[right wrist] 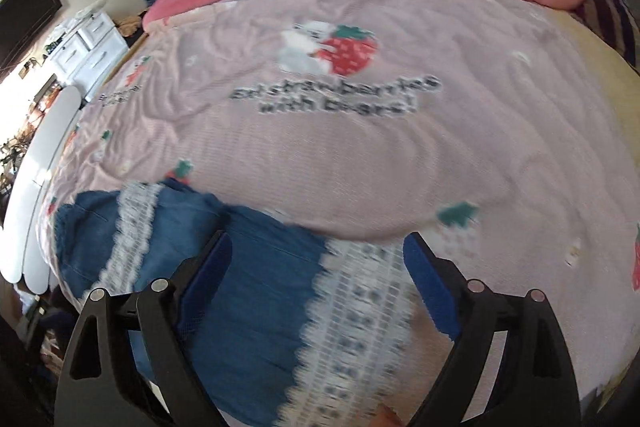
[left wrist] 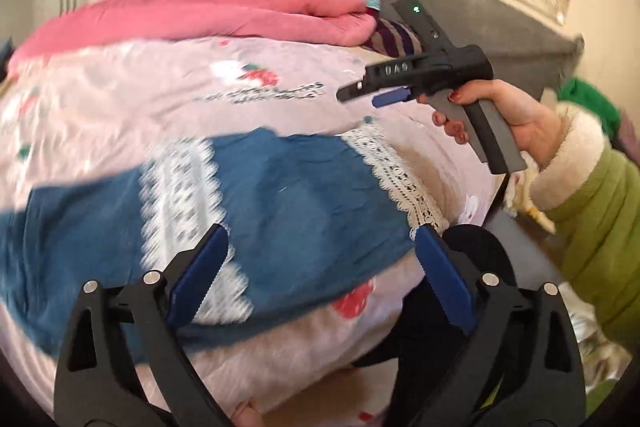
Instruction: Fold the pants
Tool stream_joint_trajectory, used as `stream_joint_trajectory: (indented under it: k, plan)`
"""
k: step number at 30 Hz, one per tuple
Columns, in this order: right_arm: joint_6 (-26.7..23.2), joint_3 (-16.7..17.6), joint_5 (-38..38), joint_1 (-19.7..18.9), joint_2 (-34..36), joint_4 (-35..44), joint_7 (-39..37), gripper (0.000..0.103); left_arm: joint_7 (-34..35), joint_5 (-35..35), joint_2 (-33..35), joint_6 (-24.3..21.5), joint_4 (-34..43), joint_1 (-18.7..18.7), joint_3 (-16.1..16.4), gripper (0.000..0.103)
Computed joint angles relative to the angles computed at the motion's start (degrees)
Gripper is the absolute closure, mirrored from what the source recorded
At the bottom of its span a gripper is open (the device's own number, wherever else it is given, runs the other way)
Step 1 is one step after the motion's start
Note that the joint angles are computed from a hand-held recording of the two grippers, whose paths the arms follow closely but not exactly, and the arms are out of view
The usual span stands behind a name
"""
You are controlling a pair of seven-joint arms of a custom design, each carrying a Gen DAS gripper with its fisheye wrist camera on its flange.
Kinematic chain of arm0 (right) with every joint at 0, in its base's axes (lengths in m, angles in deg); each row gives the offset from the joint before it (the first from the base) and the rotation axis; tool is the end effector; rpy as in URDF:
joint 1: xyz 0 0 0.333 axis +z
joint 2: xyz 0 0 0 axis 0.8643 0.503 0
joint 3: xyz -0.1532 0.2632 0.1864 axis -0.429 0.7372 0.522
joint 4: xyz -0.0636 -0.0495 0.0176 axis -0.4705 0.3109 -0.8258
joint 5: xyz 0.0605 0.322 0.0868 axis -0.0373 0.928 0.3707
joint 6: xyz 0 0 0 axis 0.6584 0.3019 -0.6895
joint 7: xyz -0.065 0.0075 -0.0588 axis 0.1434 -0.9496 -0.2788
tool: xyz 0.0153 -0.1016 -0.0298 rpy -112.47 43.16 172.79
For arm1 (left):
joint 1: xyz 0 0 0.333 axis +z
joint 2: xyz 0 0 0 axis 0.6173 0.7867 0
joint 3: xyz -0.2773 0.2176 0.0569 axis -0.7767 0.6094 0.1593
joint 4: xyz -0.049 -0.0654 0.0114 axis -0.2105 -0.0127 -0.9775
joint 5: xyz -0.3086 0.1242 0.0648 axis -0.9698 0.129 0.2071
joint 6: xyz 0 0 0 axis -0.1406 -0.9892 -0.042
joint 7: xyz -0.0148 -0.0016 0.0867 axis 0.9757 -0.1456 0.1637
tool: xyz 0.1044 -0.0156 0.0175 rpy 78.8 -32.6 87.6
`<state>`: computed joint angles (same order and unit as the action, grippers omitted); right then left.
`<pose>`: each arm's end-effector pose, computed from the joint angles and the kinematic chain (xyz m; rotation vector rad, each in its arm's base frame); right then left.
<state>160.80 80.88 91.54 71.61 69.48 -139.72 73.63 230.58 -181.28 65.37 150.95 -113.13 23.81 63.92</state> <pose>0.5725 0.1614 0.4993 -2.0499 1.5830 -0.1877 0.3590 -0.1513 0.4852 -1.4339 2.1628 -1.1992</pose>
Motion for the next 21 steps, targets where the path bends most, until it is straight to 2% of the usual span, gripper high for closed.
stream_joint_trajectory:
  k: [4, 6, 7, 9, 10, 12, 14, 16, 17, 19, 21]
  plan:
    - [1.8, 0.1, 3.7, -2.0, -1.0, -4.0, -4.5, 0.016, 3.6, 0.1, 7.1, 6.7, 5.5, -2.6, -4.1, 0.011]
    - [1.9, 0.9, 8.1, -3.2, -1.0, -4.8, -8.5, 0.016, 2.7, 2.8, 10.4, 8.5, 7.3, -4.6, -4.2, 0.011]
    - [2.1, 0.9, 9.1, -3.4, -0.9, -5.0, -9.7, 0.016, -0.9, 7.2, 12.0, 9.7, 7.5, -5.8, -4.2, 0.011]
    - [2.1, 0.7, 9.8, -3.4, -0.3, -4.7, -10.9, 0.016, -1.3, 9.8, 14.5, 11.0, 8.8, -7.9, -3.8, 0.011]
    - [1.8, 0.7, 10.3, -3.5, 0.1, -4.2, -11.3, 0.016, -4.3, 13.4, 15.2, 11.6, 8.4, -8.8, -3.5, 0.011]
    - [1.5, 0.6, 10.8, -3.6, 1.0, -3.5, -11.8, 0.017, -5.1, 15.6, 16.8, 11.7, 9.1, -10.2, -2.8, 0.011]
    - [1.1, 0.5, 10.3, -3.6, 2.3, -2.5, -11.8, 0.020, -8.9, 20.4, 18.3, 13.1, 8.8, -11.0, -2.9, 0.012]
    - [0.3, 0.5, 9.8, -3.8, 3.6, -1.6, -11.6, 0.039, -9.8, 22.0, 19.2, 13.5, 9.0, -10.7, -3.8, 0.014]
    - [0.1, 0.3, 9.1, -3.7, 4.2, -1.4, -10.9, 0.053, -10.4, 23.0, 19.7, 13.8, 9.0, -10.4, -4.3, 0.014]
    - [0.9, 1.0, 10.0, -4.3, 4.4, -1.6, -11.8, 0.066, -10.8, 24.1, 20.5, 14.7, 9.2, -9.6, -5.8, 0.017]
    - [0.9, 2.6, 14.6, -6.1, 3.9, -1.9, -14.8, 0.080, -10.5, 24.5, 21.0, 15.4, 9.3, -8.4, -7.6, 0.023]
